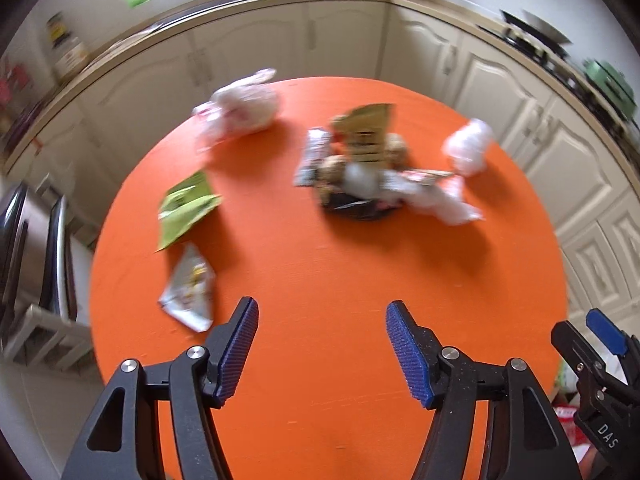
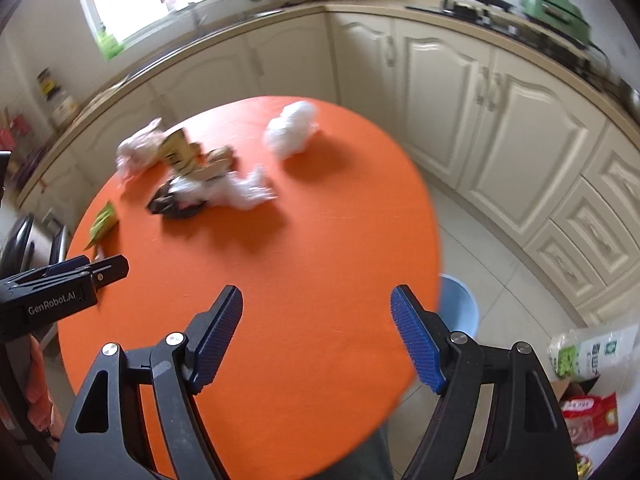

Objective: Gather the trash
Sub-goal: 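Move both open tools back over the table, then grasp the white snack wrapper with yellow print with the left tool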

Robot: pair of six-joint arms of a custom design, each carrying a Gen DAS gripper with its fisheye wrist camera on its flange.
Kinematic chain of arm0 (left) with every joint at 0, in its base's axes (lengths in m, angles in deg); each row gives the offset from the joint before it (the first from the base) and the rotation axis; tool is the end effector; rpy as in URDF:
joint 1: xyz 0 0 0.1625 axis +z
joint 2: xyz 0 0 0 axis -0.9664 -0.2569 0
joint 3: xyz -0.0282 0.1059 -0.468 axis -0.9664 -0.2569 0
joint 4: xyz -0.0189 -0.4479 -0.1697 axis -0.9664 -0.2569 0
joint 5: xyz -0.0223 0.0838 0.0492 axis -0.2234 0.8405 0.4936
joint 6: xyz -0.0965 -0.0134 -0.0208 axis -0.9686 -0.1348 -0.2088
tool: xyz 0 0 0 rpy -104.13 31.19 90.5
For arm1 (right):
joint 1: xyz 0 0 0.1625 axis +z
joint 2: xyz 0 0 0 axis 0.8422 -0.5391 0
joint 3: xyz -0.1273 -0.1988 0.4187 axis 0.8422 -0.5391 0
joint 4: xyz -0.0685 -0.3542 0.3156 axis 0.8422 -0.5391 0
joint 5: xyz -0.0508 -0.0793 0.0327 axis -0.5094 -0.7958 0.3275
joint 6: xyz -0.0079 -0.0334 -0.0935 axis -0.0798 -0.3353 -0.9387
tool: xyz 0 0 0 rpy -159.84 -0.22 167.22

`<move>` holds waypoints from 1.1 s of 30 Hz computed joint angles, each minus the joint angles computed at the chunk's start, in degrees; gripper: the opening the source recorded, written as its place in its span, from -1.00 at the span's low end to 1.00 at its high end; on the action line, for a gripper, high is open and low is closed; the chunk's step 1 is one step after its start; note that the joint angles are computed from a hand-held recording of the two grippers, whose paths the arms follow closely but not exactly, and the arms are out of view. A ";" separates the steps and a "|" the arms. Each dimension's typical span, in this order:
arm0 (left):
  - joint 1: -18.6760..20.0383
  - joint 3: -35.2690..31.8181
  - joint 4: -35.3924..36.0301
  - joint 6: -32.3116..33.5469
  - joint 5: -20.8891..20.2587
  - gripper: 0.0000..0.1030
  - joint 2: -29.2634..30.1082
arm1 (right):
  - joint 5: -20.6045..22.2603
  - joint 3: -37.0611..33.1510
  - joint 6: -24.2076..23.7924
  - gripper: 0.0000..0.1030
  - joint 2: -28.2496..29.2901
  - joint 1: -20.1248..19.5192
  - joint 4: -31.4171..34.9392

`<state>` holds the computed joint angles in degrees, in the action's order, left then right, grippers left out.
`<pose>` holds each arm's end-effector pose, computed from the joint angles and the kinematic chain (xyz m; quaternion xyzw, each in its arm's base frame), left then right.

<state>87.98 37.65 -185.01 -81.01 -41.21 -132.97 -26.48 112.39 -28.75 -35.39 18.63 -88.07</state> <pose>-0.4233 -0.2920 0.0223 -0.1131 0.8662 -0.2919 0.3895 -0.0164 -0.4763 0.3541 0.2312 -0.9235 0.1348 0.2749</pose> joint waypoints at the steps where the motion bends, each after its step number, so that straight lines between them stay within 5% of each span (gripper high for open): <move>1: -0.33 0.96 0.87 -1.78 -0.49 0.26 -1.19 | -0.41 0.52 -0.44 0.52 0.58 1.00 -0.16; 5: -0.61 4.00 5.39 -8.53 -2.35 0.27 -5.58 | -1.44 1.87 -1.34 0.52 2.49 3.64 -0.49; 9: 0.25 9.06 2.64 -11.11 -4.03 0.28 -10.24 | -2.92 3.20 -2.25 0.52 4.81 5.54 -1.11; 19: 3.93 12.71 -1.87 -6.39 -1.28 0.23 -12.01 | -7.07 2.71 -1.18 0.52 11.55 7.53 -3.23; 22: 3.98 11.94 1.12 -7.43 -0.09 -0.17 -11.14 | -7.98 2.33 -1.12 0.52 13.18 7.98 -3.66; 26: 3.93 13.59 -3.90 -4.71 1.41 -0.74 -11.95 | -8.80 1.55 -0.84 0.52 15.01 8.59 -3.79; 33: 2.36 13.68 -1.69 -7.51 0.24 -0.80 -13.18 | -9.38 0.67 -1.44 0.52 17.21 10.70 -4.59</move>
<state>90.34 51.33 -186.70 -88.52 -40.97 -146.15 -35.85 113.06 -30.19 -18.17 29.33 -92.65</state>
